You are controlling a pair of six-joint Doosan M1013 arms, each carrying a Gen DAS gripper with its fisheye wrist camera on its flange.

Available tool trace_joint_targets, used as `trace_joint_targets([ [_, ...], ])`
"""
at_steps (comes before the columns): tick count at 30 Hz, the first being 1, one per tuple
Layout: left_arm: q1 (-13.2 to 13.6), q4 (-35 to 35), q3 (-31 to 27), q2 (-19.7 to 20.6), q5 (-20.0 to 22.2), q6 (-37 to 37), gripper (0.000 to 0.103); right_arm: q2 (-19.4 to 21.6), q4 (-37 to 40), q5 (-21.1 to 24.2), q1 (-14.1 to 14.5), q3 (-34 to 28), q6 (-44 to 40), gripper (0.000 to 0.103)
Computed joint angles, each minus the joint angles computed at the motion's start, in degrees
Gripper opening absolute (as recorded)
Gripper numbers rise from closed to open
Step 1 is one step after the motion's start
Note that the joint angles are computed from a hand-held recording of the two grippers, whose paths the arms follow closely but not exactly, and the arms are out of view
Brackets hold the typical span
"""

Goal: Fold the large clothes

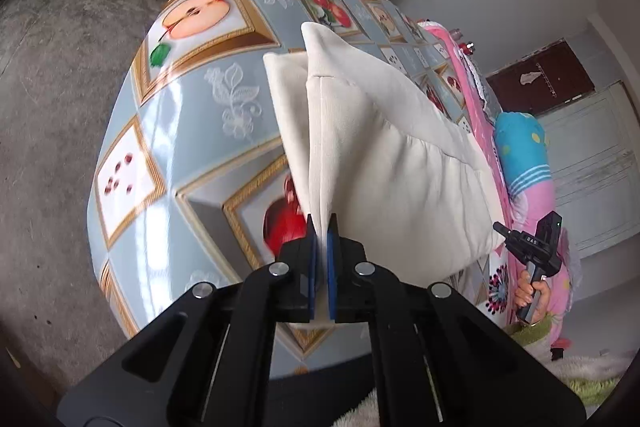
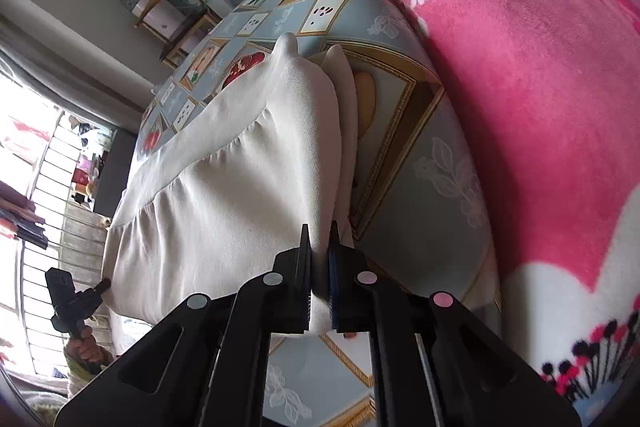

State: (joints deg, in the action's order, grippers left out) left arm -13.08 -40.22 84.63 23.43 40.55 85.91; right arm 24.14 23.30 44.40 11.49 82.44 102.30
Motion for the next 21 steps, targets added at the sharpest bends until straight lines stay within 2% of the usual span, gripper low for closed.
trace_joint_targets([
  [11,-0.98,0.60,2.68,-1.93,-1.00,-1.56,0.004,-1.24,-1.34,1.24,0.02,1.59,0.20,0.006],
  [17,-1.01,3.12,1.91,-1.43,-2.43,-2.32,0.004,0.20,-1.35,1.57,-0.08,0.19,1.17,0.006],
  [21,-1.31,6.08,1.16,-1.55,0.00,-3.56,0.004,-1.29,-1.59,1.67,0.03,2.19,1.77,0.005],
])
